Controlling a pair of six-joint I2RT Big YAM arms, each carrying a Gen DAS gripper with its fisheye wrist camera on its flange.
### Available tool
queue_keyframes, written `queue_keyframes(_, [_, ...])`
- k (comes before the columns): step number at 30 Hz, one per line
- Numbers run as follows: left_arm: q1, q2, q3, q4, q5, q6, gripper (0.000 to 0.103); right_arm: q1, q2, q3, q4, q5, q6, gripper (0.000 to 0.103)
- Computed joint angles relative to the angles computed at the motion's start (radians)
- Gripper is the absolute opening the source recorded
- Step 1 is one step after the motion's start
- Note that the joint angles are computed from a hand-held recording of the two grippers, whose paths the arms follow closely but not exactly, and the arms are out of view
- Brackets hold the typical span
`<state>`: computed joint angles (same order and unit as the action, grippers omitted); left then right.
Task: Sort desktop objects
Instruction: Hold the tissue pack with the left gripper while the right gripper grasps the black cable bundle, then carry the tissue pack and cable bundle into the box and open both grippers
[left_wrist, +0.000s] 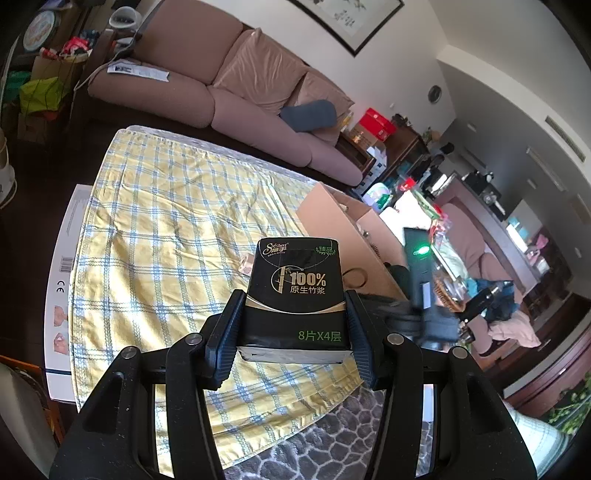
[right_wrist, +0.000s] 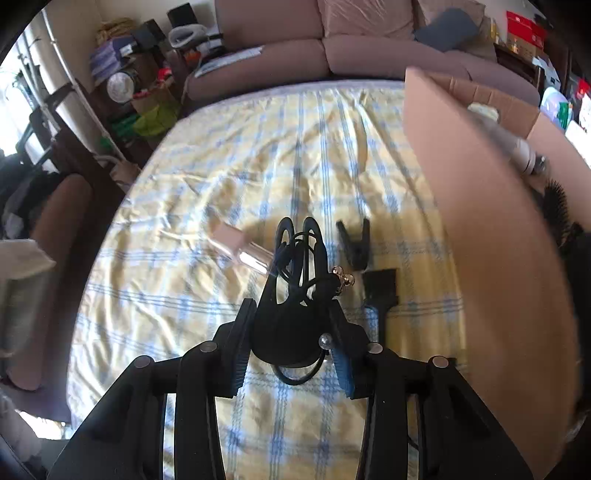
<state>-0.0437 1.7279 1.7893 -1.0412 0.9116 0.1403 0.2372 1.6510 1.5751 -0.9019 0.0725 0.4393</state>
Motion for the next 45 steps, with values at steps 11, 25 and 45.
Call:
queue_keyframes(11, [-0.009,-0.013,-0.021,0.023,-0.007,0.000,0.050,-0.047,-0.157,-0.065,0.123,-0.215,0.130,0.039])
queue_keyframes(25, [-0.212,-0.017,0.105,-0.052,-0.085,-0.001,0.050,-0.204,-0.318,-0.115,-0.024,-0.171,0.024,0.039])
queue_keyframes(45, [-0.556,0.390,0.713,-0.311,-0.520,-0.023,0.049,-0.362,-0.308,-0.226,-0.045,-0.268,-0.193,0.039])
